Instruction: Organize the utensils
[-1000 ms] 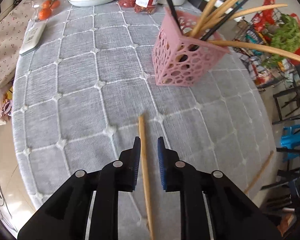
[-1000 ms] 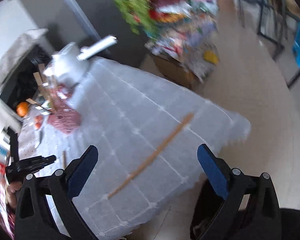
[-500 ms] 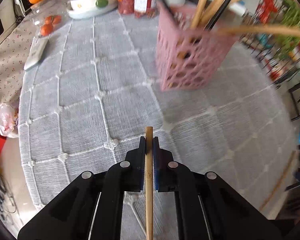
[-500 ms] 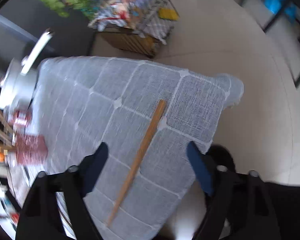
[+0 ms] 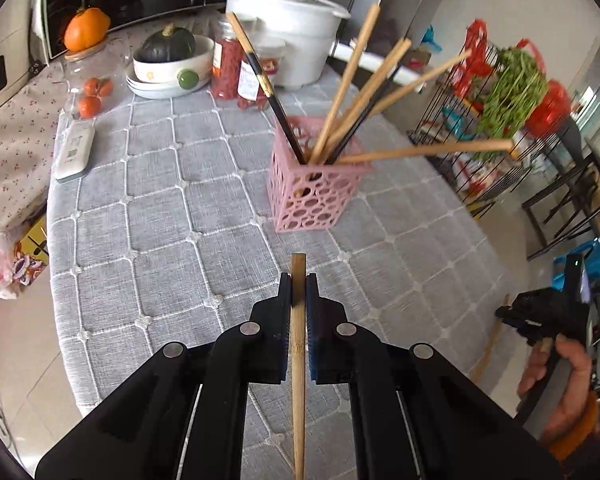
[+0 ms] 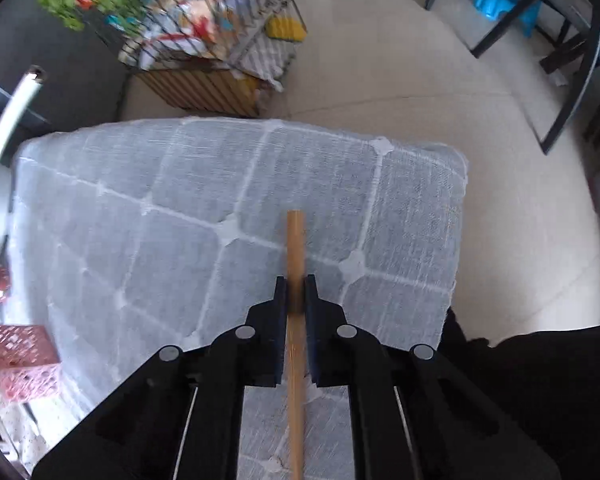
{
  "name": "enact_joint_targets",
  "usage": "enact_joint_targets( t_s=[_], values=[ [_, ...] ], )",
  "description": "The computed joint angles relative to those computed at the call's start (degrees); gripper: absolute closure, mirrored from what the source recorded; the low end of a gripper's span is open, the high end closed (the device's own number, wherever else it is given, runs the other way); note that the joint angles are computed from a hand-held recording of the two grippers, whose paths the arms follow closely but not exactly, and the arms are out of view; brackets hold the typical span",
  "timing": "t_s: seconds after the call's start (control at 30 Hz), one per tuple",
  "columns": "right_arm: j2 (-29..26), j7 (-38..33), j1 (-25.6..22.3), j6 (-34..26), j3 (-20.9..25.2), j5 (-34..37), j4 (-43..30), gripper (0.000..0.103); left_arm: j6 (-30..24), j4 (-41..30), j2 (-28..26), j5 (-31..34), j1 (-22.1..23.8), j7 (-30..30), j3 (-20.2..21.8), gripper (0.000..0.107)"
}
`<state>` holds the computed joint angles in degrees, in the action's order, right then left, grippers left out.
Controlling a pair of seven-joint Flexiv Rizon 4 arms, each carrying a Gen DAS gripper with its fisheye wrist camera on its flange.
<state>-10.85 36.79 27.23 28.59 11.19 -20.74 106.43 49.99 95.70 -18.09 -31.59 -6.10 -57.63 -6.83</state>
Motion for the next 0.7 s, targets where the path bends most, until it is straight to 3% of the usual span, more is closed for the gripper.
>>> enact_joint_targets(
  t_s=[0.13,0.2,0.27,0.33,0.4,0.6,0.7],
  values=[
    [1.2,1.6,2.0,1.9,0.2,-9.0,1.2,0.094,-1.2,1.5,1.6,-4.3,1.5,3.3,-0.5,0.1],
    [2.0,1.4,2.5,2.1,0.4,-12.6,1.0,0.094,-6.6,-0.2,0.6,-3.3,2.0,3.5,-0.2,0.099],
    [3.3,2.4,2.6,5.6,0.6,-16.7,2.8,0.094,-11.2,-3.1,-1.9,-0.5,1.6,-0.3,0.6,0.099],
    [4.2,1.8,2.7,7.1,0.9,-20.1,2.9,0.094,-13.1,-6.7,-5.1,4.1,0.5,-5.5,1.7,0.088],
    [4.8,1.6,2.3,9.7,0.8,-23.2,3.3,0.094,-13.8,-9.9,-8.1,6.9,-0.2,-10.3,2.2,0.085],
    [5.6,0.2,1.4,11.6,0.6,-30.3,2.4,0.094,-16.3,-14.0,-11.8,10.0,-0.7,-13.5,1.4,0.082],
    [5.7,-0.7,0.7,14.7,0.5,-31.8,2.6,0.094,-16.8,-15.9,-13.6,14.8,-2.8,-15.8,2.3,0.081]
  ],
)
